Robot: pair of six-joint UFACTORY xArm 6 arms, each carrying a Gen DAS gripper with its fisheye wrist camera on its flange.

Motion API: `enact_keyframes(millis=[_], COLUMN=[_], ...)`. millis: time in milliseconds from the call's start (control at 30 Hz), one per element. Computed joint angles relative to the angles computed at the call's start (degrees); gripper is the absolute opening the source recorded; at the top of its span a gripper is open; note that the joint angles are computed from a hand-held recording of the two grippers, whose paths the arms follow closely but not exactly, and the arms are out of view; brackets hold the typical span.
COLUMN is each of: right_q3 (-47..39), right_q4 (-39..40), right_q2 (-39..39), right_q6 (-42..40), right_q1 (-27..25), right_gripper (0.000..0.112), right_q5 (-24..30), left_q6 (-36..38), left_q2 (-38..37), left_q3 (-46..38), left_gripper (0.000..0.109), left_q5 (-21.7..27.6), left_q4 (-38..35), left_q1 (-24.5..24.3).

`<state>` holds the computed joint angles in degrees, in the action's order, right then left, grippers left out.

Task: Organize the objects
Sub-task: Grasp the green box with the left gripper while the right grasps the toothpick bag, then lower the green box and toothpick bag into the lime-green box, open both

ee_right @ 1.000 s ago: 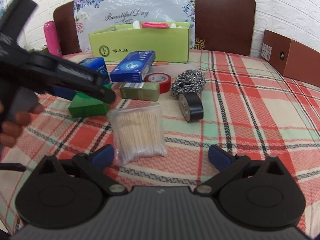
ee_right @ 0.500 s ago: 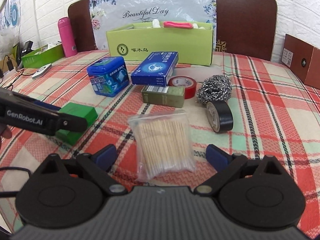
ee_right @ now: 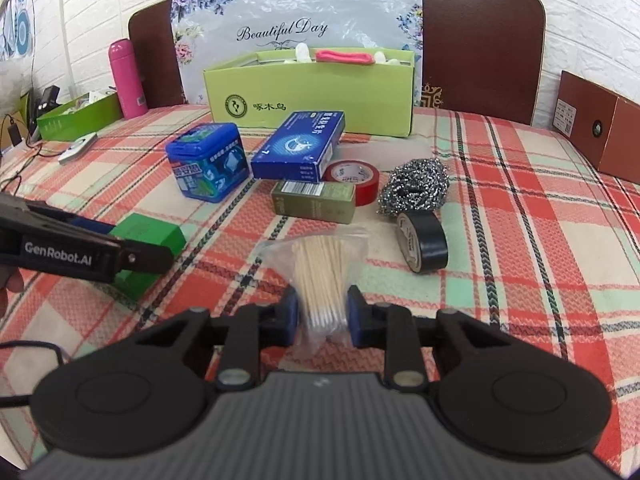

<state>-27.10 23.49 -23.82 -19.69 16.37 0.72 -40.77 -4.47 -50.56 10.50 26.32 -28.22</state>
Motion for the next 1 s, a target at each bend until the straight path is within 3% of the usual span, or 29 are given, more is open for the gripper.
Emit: enact_keyframes(millis=[267, 533, 600, 733, 900, 1000], right_q3=[-7.9, -23.9, -28.0, -36.3, -45.8, -51.3], right_q4=[33.4, 50.3, 50.7, 49.7, 40.9, 31.6], right_q2=[-2.6, 7.1, 10.6, 18.2, 27.8, 33.9], right_q6=[-28.9, -46.8, -46.9, -46.1, -37.4, -28.8], right_q1=[2.3, 2.1, 1.7, 1.1, -0.1, -0.9], right_gripper=[0.023, 0.023, 0.023, 0.023, 0.023, 0.023], right_q5=[4.1, 2.6, 2.6, 2.5, 3.1, 2.6], left_q6=[8.1, 8.9, 7.6, 12.0, 12.9, 14.1], left_q2=[-3.4, 2.0, 5.2, 12.0, 20.4, 26.2], left_q3=[-0.1, -12.5, -17.7, -27.8, -40.0, -48.1], left_gripper=[0.066, 0.066, 0.066, 0.066, 0.066, 0.066], left_q5=[-6.1, -6.4, -4.4, -0.7, 3.6, 6.7], left_q4=[-8.1, -8.2, -6.7, -11.7, -11.9, -12.9], left_q1=[1.1, 3.8, 4.4, 4.7, 5.3, 5.5])
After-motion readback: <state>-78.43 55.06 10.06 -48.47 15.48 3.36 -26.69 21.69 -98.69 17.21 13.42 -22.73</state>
